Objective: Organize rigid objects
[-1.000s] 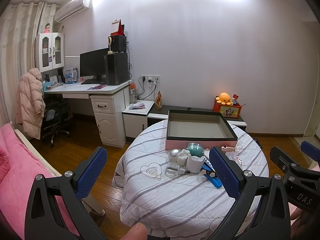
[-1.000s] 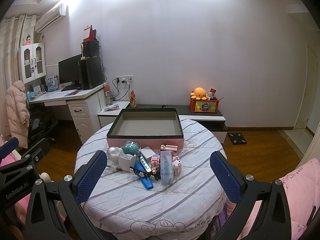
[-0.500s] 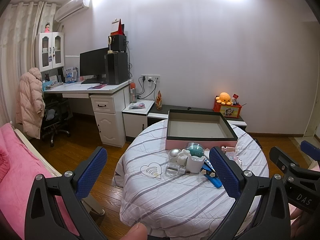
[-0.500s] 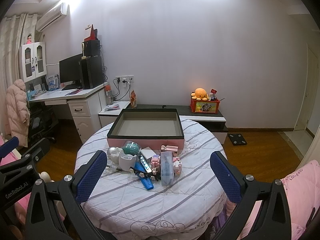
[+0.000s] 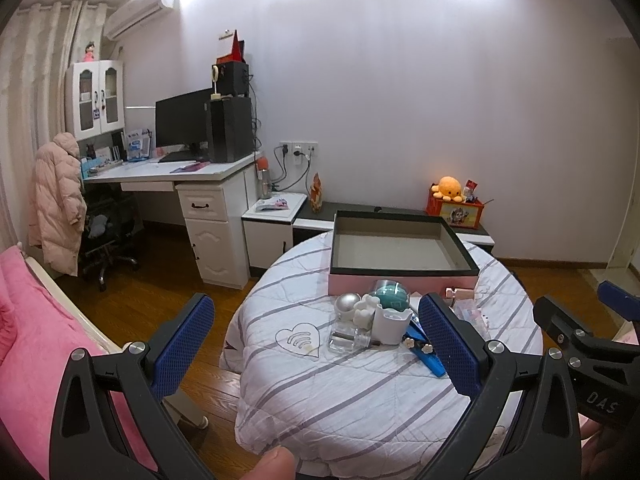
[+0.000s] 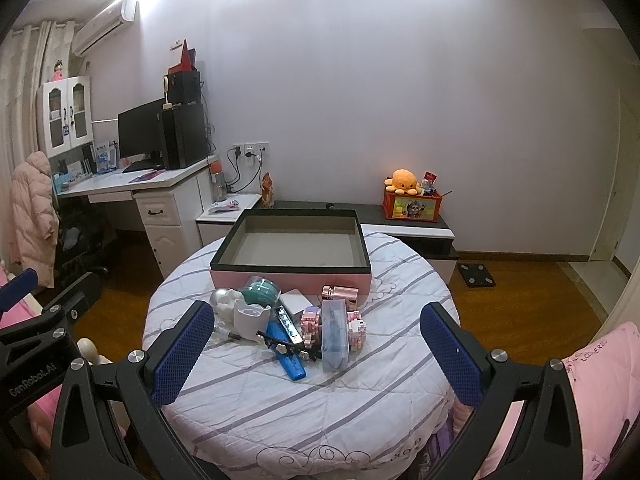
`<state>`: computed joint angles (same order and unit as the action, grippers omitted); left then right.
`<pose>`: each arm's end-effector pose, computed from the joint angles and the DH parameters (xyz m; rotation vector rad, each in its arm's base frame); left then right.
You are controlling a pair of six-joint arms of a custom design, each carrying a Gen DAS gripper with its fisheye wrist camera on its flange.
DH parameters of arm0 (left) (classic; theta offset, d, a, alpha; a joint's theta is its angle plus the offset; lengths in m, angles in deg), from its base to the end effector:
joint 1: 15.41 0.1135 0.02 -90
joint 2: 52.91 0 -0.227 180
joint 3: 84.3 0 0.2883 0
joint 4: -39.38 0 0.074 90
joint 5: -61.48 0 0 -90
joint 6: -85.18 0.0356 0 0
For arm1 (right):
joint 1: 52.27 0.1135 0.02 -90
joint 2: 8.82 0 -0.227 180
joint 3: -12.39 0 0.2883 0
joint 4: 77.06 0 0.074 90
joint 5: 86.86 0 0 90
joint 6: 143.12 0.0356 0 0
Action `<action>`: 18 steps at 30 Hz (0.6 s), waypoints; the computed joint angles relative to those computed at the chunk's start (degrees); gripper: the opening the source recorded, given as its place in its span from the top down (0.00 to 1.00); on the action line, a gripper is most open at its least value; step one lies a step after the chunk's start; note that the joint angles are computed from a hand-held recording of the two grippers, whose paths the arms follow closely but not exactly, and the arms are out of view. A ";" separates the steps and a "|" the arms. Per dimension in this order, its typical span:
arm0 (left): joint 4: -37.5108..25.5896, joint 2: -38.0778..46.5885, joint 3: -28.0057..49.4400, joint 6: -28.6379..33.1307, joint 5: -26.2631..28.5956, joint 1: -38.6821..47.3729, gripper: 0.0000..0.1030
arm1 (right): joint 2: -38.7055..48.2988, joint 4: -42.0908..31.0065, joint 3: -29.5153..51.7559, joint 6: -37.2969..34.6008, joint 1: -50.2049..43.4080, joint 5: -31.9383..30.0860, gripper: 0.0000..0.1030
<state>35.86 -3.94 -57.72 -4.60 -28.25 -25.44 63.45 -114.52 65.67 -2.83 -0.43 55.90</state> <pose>0.2325 -0.0413 0.1270 0.1839 2.0165 -0.1131 0.1930 0.1997 0.1563 0.2829 2.0844 -0.1606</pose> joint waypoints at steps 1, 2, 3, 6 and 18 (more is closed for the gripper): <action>0.59 1.75 0.52 -0.07 -0.38 -0.50 0.00 | 0.44 0.82 -0.24 -0.56 -0.84 -0.93 0.00; 1.04 3.27 1.18 -0.06 -0.32 -0.54 0.00 | 0.88 1.64 -0.45 -1.02 -1.60 -1.75 0.00; 1.68 5.33 1.95 -0.19 -0.13 -0.73 0.00 | 1.33 2.72 -0.93 -1.59 -2.74 -2.84 0.00; 4.12 12.16 4.31 -0.71 -0.86 -2.10 0.00 | 2.73 5.79 -2.12 -3.21 -5.79 -5.91 0.00; 7.72 48.13 25.15 -1.65 -0.31 -4.14 0.00 | 20.34 20.06 -0.19 -11.24 -20.71 -20.90 0.00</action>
